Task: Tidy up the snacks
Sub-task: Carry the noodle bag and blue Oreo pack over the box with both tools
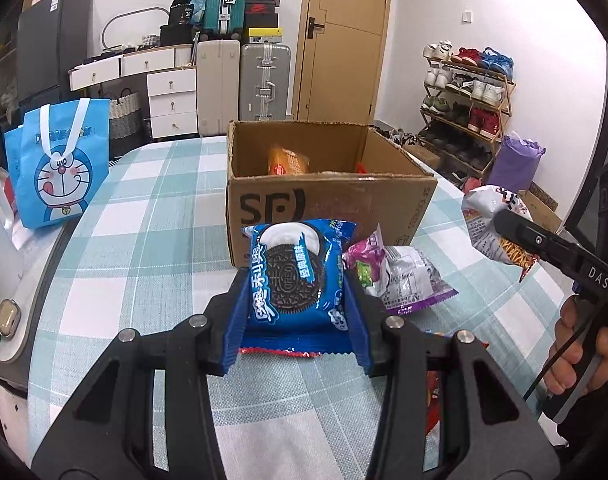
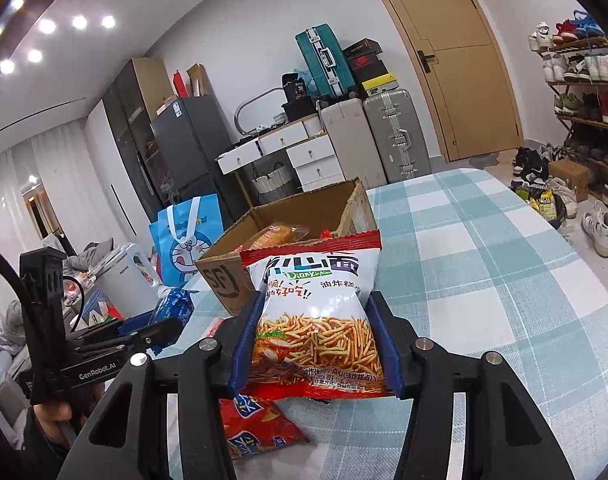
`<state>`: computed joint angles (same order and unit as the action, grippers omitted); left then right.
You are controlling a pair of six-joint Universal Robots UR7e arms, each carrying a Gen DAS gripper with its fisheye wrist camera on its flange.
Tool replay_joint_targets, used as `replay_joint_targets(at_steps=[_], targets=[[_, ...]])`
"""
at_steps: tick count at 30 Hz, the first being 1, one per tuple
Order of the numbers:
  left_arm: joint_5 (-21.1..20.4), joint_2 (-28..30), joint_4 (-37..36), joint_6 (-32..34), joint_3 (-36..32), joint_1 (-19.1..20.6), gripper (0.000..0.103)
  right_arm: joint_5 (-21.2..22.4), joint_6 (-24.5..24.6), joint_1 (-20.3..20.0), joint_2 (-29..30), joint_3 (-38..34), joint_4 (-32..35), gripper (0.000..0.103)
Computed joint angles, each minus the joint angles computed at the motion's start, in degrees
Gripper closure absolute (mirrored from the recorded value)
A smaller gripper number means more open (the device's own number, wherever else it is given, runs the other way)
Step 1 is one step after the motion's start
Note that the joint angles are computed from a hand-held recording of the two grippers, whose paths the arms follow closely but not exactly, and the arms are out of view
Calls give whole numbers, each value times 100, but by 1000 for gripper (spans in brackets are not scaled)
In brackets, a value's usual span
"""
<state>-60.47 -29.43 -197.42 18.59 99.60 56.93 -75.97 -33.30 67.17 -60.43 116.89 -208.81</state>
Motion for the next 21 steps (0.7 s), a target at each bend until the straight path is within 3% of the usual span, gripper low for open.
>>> replay_joint_targets(at_steps=[21], targets=[[128,-32,-43,32,-298,-234,62,5,227,303,-41,-294,308,50]])
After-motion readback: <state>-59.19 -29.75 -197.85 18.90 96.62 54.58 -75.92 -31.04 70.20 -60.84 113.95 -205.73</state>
